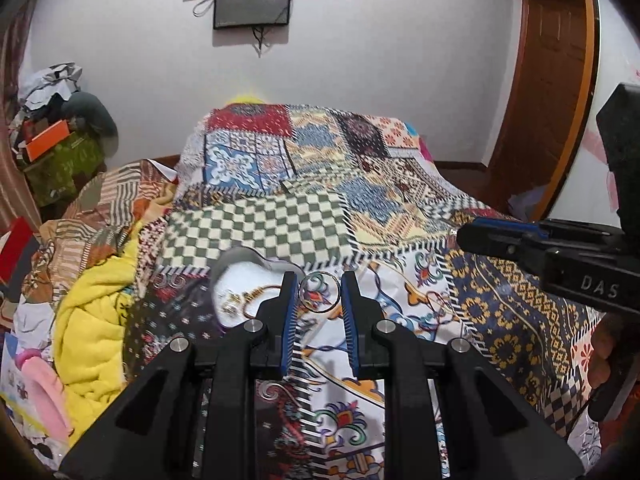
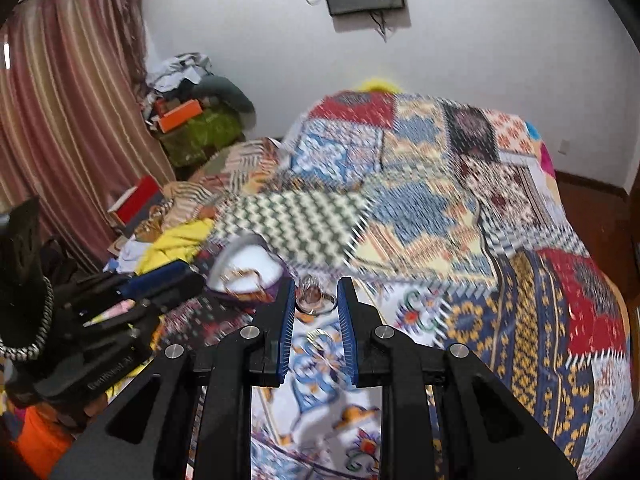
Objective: Organize jewelry
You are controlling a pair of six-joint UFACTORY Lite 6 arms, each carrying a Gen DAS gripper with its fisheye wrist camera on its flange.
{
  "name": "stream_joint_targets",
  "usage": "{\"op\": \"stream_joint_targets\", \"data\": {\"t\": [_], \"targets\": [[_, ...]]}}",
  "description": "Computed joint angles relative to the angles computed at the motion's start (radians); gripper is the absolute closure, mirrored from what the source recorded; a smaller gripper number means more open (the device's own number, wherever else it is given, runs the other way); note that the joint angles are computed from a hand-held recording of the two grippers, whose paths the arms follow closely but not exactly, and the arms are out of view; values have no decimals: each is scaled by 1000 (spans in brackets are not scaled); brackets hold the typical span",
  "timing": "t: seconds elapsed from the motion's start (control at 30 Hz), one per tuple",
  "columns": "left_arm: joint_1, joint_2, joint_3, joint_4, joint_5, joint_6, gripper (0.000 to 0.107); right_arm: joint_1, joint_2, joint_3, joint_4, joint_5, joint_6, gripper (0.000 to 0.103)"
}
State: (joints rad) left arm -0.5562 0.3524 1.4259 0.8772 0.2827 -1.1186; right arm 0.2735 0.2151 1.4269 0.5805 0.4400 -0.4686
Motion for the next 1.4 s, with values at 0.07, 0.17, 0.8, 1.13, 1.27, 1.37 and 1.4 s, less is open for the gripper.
{"op": "stream_joint_targets", "data": {"t": [0.07,0.17,0.8,1.13,1.27,1.37,1.4], "targets": [[16,-14,-7,18,-6,-17,87,22,13,33,-15,-7,18,84],[42,-35,-17,40,-16,-37,87,46,33,79,-29,-12,34,84],[181,-5,10,113,-81,-89,87,118,290,392,-25,7,53,84],[234,166,96,-283,-136,281,87,145,522,630,-87,101,117,84],[245,229,136,-459,-138,453,87,150,593,689,-100,127,141,84],[247,262,158,-539,-136,536,87,140,628,701,-77,137,139,84],[246,277,169,-556,-132,557,87,135,642,711,-70,147,139,84]]}}
